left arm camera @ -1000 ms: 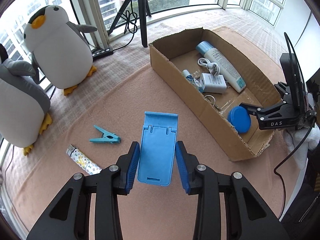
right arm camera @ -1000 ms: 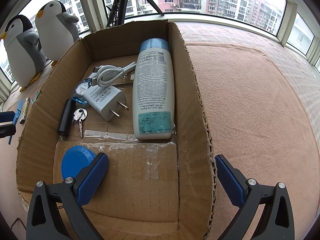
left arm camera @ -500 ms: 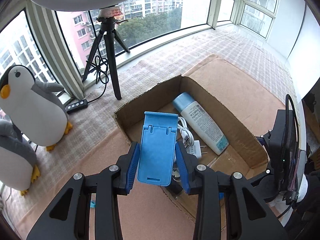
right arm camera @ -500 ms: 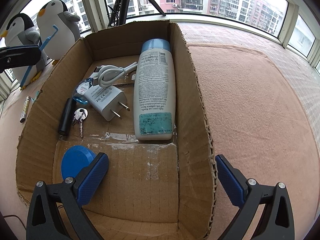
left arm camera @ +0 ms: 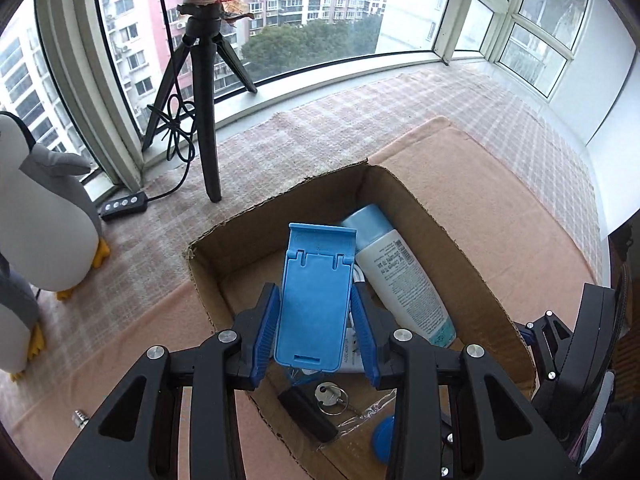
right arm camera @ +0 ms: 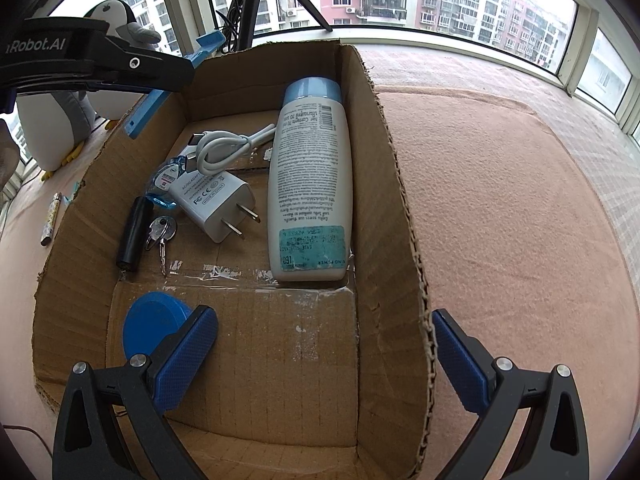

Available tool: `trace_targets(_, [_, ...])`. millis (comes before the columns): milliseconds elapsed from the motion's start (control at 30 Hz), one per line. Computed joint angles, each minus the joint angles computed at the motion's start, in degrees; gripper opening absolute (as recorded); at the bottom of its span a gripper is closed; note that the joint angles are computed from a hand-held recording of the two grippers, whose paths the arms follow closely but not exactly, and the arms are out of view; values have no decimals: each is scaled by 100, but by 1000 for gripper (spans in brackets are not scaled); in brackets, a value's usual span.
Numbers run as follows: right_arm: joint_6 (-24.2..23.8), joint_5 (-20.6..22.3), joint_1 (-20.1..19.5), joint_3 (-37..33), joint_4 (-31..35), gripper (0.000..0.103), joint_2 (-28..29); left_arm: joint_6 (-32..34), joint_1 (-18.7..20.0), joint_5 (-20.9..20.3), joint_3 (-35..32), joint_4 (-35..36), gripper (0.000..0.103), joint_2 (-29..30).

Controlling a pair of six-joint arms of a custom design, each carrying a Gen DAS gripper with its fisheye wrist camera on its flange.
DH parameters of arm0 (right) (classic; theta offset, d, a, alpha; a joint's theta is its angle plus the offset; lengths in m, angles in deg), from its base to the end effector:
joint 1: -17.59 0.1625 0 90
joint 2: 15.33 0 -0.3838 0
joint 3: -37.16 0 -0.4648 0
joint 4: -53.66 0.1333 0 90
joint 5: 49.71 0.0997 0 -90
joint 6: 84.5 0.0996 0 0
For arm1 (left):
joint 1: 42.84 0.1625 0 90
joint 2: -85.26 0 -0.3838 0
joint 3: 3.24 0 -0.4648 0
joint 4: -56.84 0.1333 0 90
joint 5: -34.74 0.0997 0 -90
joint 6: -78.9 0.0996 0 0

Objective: Organize rigid objects
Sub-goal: 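Carry the phone stand with the left gripper into the box and release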

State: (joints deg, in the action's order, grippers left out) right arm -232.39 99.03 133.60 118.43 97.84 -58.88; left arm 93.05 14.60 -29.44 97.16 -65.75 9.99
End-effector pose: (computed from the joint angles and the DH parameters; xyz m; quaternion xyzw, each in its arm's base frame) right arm 0.2864 -0.4771 0.0774 -0.0808 -0.8662 0.2914 0.3977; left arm -0.1895 -0.6251 0.2603 0.3722 0.8987 -0.0983 0.2099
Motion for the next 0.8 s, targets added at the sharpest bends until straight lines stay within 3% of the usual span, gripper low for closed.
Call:
trace_targets(333, [-15, -2, -3, 13, -12, 103, -14, -91, -27, 33, -20, 50, 37, 54])
trace_targets(367, [-21, -2, -3, 15, -15, 103, -16, -111, -29, 38, -27, 50, 40, 66])
trace_targets(433, [-27, -3, -6, 15, -17, 103, -18, -142, -34, 77, -16, -14, 64, 78])
trace_targets(800, [-21, -1, -2, 21, -20, 103, -17, -297, -13, 84, -44, -86, 69, 113])
